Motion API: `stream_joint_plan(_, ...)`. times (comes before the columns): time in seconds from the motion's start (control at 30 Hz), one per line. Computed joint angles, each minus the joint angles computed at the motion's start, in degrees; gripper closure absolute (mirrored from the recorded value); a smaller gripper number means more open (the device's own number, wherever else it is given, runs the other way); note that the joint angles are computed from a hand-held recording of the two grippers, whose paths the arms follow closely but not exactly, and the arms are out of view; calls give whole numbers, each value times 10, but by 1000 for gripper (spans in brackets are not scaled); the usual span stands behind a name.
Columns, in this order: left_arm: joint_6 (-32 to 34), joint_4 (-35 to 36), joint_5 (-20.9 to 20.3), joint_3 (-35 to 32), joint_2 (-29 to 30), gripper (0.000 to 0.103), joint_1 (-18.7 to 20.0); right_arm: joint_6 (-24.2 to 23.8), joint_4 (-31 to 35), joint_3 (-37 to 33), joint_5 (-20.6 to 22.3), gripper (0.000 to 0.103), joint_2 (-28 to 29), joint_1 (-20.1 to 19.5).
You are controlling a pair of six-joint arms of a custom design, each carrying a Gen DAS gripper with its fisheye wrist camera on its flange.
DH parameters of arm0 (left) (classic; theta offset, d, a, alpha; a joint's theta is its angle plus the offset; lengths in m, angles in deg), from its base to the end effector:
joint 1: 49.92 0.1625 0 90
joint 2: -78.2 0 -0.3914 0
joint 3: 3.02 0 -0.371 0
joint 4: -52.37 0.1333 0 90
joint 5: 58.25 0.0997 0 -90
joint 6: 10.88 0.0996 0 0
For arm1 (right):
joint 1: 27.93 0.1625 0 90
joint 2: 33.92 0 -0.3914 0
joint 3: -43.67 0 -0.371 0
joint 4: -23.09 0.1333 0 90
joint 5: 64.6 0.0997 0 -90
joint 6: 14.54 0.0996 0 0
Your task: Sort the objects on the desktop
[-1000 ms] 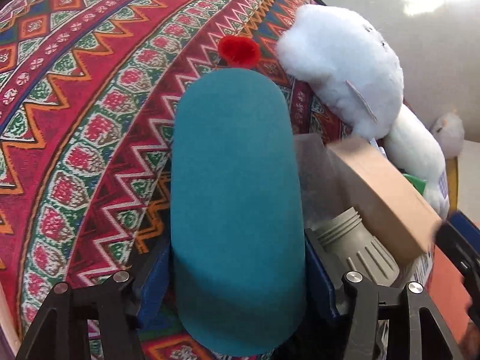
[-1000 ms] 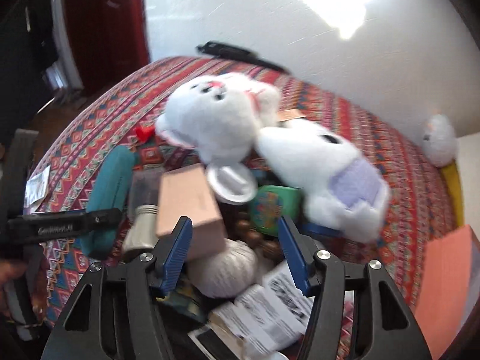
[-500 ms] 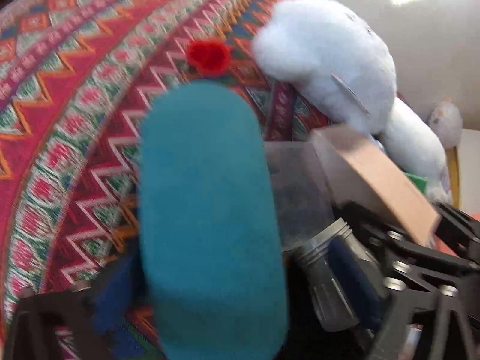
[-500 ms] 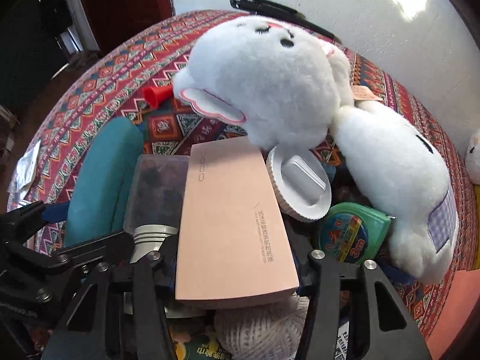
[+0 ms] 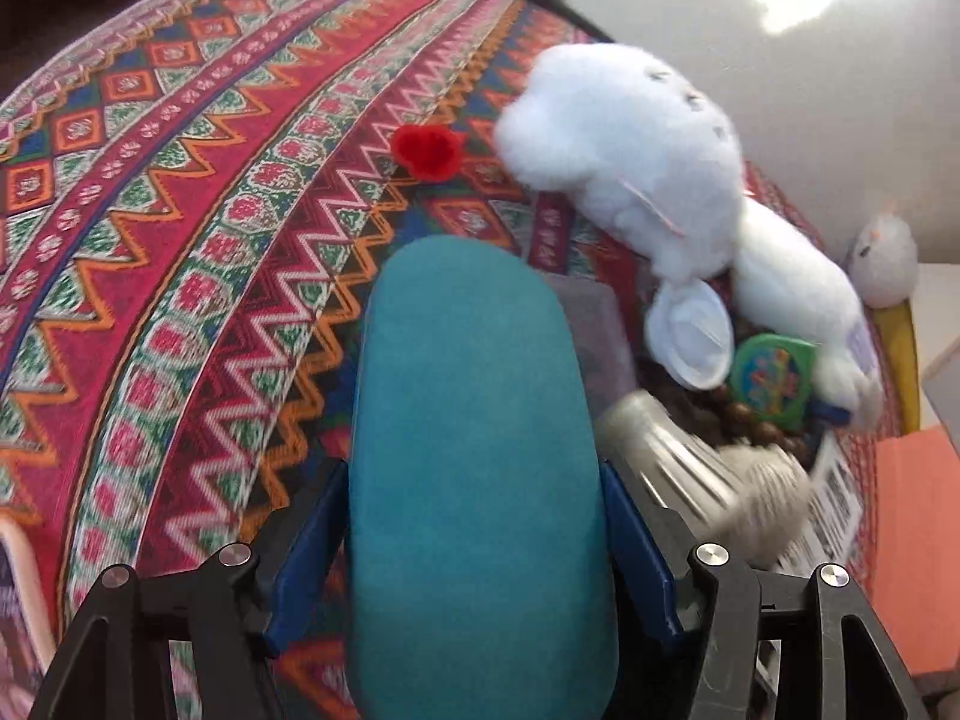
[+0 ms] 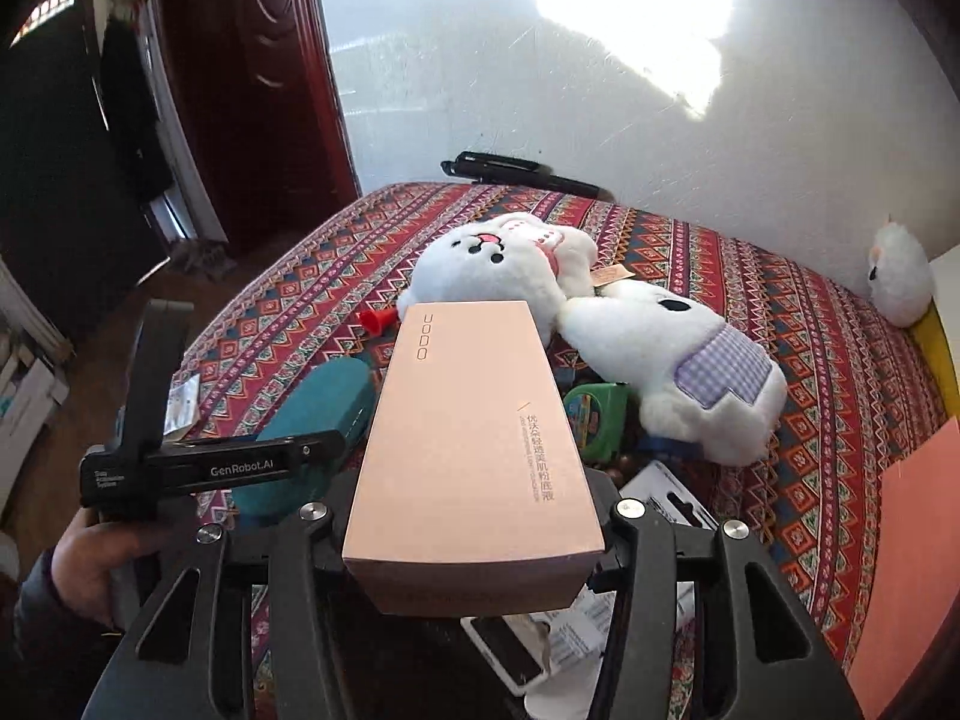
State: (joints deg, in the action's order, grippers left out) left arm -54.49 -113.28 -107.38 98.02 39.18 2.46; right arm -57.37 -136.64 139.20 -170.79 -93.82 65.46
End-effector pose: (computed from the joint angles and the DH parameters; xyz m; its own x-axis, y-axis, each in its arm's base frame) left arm -0.2046 -0.5907 0.0316 -0.9110 -0.2852 -0.2979 -0.0485 0.7915 -0.6092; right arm 0.1428 -0.6267 0.2617 -0.6765 -0.4892 0.5505 -0.6939 0.6737 -0.2542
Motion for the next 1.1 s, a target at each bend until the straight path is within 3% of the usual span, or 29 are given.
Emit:
stream_joint_plan(0.17,-20,-43,-19,55,-14,33,-32,10,-9,87,30,50,-101,-17)
stream_joint_plan(0.3,-31,-28,-15,75,-18,33,-72,13,-9,134,46,50,-158,-34)
stream_joint_plan(0.53,-37,7,-38,65,2,33,-135,16,13,204,64,50,-253,-87)
stream_joint_plan(0.77,-19,43,-56,13,39,34,-199,-1,49,255,106,50,-355,-157)
stream_joint_plan(0.83,-9,50,-64,-2,47,47,-212,-7,59,264,118,50,-382,-176)
stream_joint_plan(0.87,0,51,-72,-11,52,68,-217,-9,65,267,126,50,-398,-187)
stream_joint_plan(0.9,9,51,-81,-21,57,76,-222,-12,71,270,134,50,-413,-199)
stream_joint_plan(0.93,18,53,-86,-31,63,80,-227,-13,77,272,142,50,-426,-209)
stream_joint_plan(1.1,53,87,-81,-86,93,80,-242,-22,103,274,187,50,-487,-270)
